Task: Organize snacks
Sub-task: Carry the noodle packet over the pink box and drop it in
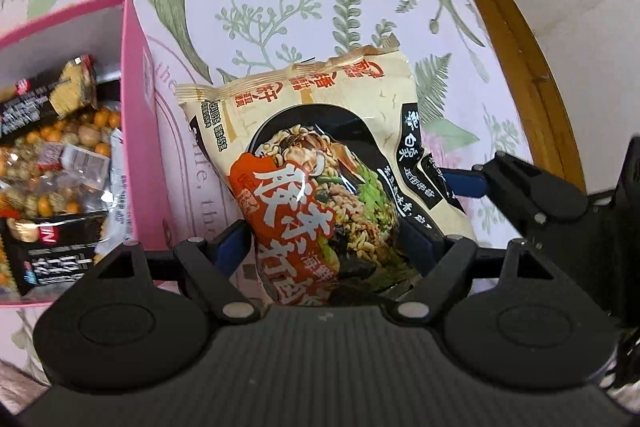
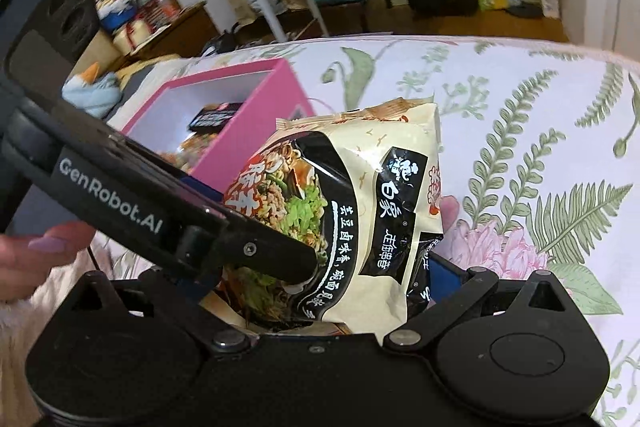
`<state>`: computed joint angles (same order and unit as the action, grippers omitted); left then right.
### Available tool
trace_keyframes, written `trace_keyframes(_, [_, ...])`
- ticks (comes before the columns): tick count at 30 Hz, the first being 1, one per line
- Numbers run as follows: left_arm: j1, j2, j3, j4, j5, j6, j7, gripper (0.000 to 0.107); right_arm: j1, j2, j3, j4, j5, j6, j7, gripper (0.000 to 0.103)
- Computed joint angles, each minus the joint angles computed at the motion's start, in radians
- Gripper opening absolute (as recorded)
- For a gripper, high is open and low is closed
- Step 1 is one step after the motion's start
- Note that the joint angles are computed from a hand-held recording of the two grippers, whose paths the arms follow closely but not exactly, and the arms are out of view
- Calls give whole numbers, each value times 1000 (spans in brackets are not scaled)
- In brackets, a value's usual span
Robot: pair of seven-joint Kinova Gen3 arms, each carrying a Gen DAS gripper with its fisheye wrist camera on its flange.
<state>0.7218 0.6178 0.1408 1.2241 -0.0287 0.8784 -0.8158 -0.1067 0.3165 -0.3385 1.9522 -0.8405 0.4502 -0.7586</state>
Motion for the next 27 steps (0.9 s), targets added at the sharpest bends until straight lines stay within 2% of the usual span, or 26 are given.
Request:
trace_keyframes(3, [26, -22, -10, 9, -21, 27, 21, 80, 24, -14, -7, 2, -31, 54, 25, 103])
trace_keyframes(9, [40, -86, -10, 78, -46, 2, 66, 80, -31, -75, 30, 24, -38, 73, 37, 103])
trace_keyframes(14, [-59, -166, 43, 203, 15, -97, -32, 80, -55, -103, 48, 9, -59, 111, 88, 102])
trace_keyframes(16, [-98, -200, 57, 245, 43, -118, -83, 80, -63, -102, 55, -7, -72, 134, 118, 100])
trace_keyframes(19, [-114, -249, 49, 289, 50, -125, -97, 80, -81, -80, 70, -54, -66, 183, 119, 96])
trace_keyframes(25, [-109, -325, 16, 341, -25, -96, -31, 80, -147, -45, 66, -149, 15, 200, 67, 83])
trace_keyframes(27, [-126, -354, 14, 374, -36, -103, -16, 80, -169, -25, 62, -188, 46, 196, 41, 82])
